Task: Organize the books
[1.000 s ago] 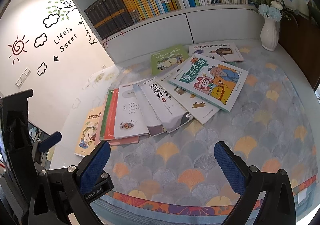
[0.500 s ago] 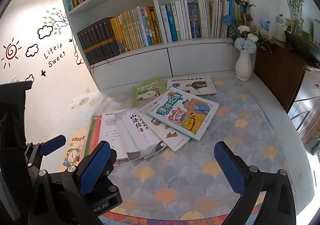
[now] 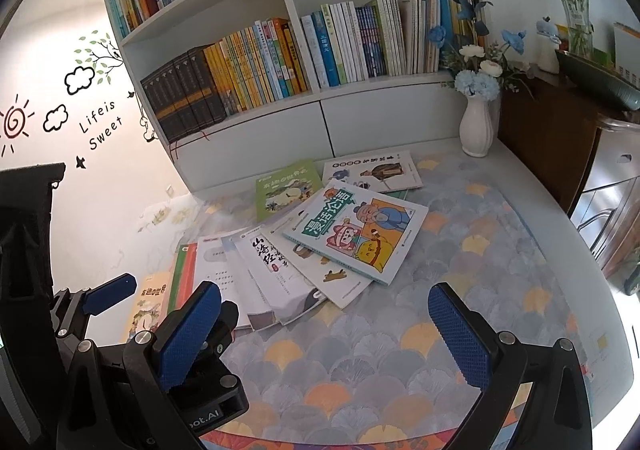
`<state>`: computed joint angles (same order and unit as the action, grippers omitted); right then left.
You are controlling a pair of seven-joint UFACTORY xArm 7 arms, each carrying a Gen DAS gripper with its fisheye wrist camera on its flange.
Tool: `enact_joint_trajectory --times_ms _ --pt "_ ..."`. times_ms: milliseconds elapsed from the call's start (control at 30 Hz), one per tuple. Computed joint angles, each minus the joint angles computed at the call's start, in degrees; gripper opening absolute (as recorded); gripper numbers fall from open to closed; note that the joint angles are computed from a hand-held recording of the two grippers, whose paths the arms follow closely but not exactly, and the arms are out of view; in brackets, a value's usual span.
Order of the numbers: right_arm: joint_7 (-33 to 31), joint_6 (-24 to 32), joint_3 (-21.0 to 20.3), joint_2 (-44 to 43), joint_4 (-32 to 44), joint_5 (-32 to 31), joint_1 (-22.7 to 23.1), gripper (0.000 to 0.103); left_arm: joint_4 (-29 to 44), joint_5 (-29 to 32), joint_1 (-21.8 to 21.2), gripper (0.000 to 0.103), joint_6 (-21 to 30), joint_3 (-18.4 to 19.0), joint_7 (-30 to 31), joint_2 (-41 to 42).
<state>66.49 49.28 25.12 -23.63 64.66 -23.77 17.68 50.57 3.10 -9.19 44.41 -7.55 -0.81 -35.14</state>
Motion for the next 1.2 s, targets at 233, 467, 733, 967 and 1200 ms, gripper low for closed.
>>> enact_joint_trajectory --times_ms 233,467,733,967,1200 --pt "-0.8 -0.7 -0.6 1.0 0.3 0.4 0.4 0.103 0.4 0.9 0.5 0.102 0.3 -0.1 0.0 0.6" --pt "-1.3 -0.9 -1.1 2.1 0.6 0.9 1.0 0.103 0.8 1.3 0.7 0.102 1.0 0.0 0.2 1.5" --pt "-1.8 -1.5 -2.0 3.1 0.5 1.7 1.7 0.103 1.1 1.5 0.8 0.102 2.0 0.0 0.2 2.5" --pt "-3.6 -2.7 -3.1 5.2 0.3 3.3 2.9 0.103 0.8 -1.9 0.6 0.102 4.8 2.8 0.7 4.4" --pt "-6.8 -6.7 -6.0 7.2 -2.1 8.6 4.6 0.103 -0.9 -6.9 4.0 0.102 6.1 7.0 -1.4 6.7"
